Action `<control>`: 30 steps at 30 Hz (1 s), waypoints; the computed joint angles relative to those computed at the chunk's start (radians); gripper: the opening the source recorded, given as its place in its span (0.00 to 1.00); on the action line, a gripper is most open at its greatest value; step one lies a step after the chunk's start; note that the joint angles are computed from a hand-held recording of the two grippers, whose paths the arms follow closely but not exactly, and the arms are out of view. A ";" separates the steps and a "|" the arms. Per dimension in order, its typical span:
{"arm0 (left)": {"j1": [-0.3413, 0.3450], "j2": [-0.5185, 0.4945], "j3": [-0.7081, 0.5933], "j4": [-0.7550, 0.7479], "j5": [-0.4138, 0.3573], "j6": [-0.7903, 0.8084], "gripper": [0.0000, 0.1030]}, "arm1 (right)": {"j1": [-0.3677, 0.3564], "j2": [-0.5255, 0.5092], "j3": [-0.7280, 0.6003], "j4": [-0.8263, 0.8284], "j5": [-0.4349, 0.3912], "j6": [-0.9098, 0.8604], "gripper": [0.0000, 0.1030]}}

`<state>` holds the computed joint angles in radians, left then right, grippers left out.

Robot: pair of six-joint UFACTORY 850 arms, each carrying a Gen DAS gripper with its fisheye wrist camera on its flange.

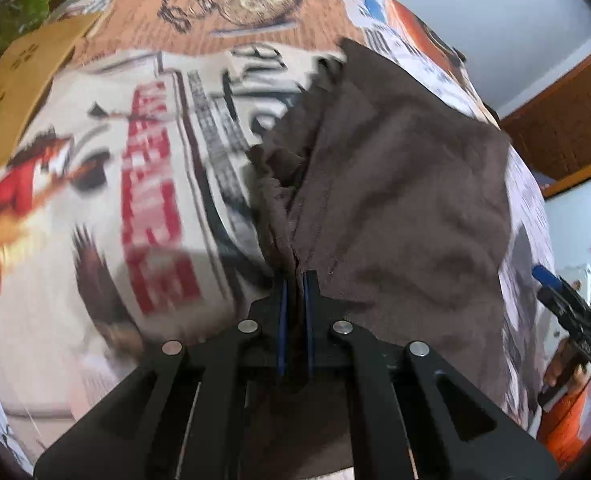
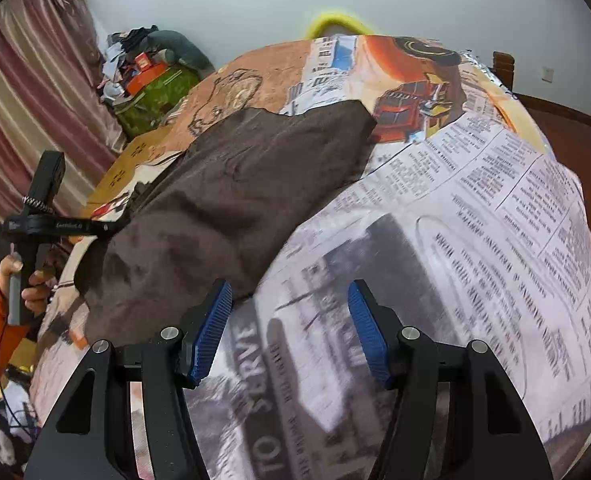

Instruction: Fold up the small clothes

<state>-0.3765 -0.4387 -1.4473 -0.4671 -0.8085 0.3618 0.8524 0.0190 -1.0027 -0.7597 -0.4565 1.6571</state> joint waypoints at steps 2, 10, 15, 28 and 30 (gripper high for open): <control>-0.008 0.033 0.043 -0.026 -0.023 0.012 0.06 | 0.011 0.005 0.001 0.004 0.005 0.008 0.55; -0.064 0.121 0.152 -0.086 -0.024 0.065 0.06 | 0.062 0.001 -0.006 0.066 -0.025 -0.014 0.55; -0.088 0.173 0.193 0.009 0.072 0.036 0.06 | 0.074 0.010 -0.011 0.062 -0.067 -0.013 0.55; -0.043 0.192 0.222 -0.082 0.005 0.105 0.16 | 0.074 -0.063 -0.049 0.255 -0.108 -0.250 0.55; -0.049 0.197 0.234 -0.094 -0.002 0.111 0.16 | 0.075 -0.062 -0.051 0.252 -0.113 -0.251 0.55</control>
